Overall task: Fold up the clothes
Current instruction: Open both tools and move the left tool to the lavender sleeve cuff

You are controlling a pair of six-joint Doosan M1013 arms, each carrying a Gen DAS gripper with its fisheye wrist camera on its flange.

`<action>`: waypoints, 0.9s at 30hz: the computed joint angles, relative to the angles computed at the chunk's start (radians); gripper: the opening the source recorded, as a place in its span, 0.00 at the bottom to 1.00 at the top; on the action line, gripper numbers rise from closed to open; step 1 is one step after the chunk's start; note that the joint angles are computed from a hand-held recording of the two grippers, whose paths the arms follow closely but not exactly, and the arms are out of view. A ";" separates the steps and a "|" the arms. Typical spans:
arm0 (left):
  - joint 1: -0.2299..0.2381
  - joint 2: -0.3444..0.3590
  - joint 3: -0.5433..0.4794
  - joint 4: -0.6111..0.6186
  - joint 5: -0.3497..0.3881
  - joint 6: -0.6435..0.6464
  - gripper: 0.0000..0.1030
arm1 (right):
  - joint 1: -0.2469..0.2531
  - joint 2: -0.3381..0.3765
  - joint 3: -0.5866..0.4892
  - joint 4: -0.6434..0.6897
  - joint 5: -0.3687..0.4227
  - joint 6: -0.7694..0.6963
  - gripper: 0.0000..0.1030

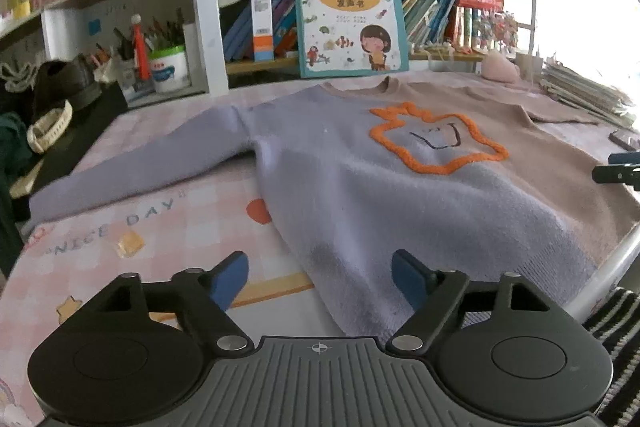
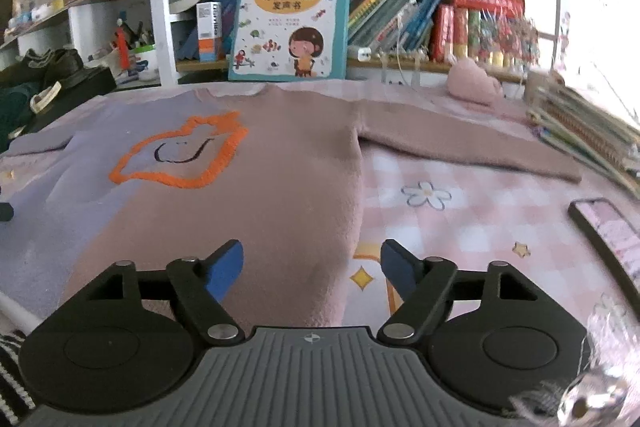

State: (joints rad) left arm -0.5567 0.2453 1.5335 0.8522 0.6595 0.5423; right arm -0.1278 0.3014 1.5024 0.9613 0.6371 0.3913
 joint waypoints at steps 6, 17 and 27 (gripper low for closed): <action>-0.014 0.005 -0.005 0.066 0.033 -0.022 0.89 | 0.007 -0.005 0.009 0.008 -0.017 -0.041 0.83; -0.017 0.009 -0.006 0.093 0.057 -0.038 0.91 | 0.016 -0.008 0.017 -0.019 -0.060 -0.018 0.88; -0.019 0.007 -0.002 0.107 0.066 -0.059 0.91 | 0.018 -0.011 0.019 -0.023 -0.053 -0.025 0.89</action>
State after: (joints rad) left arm -0.5753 0.2526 1.5317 0.9596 0.7252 0.4829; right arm -0.1095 0.2906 1.5218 0.9388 0.5842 0.3661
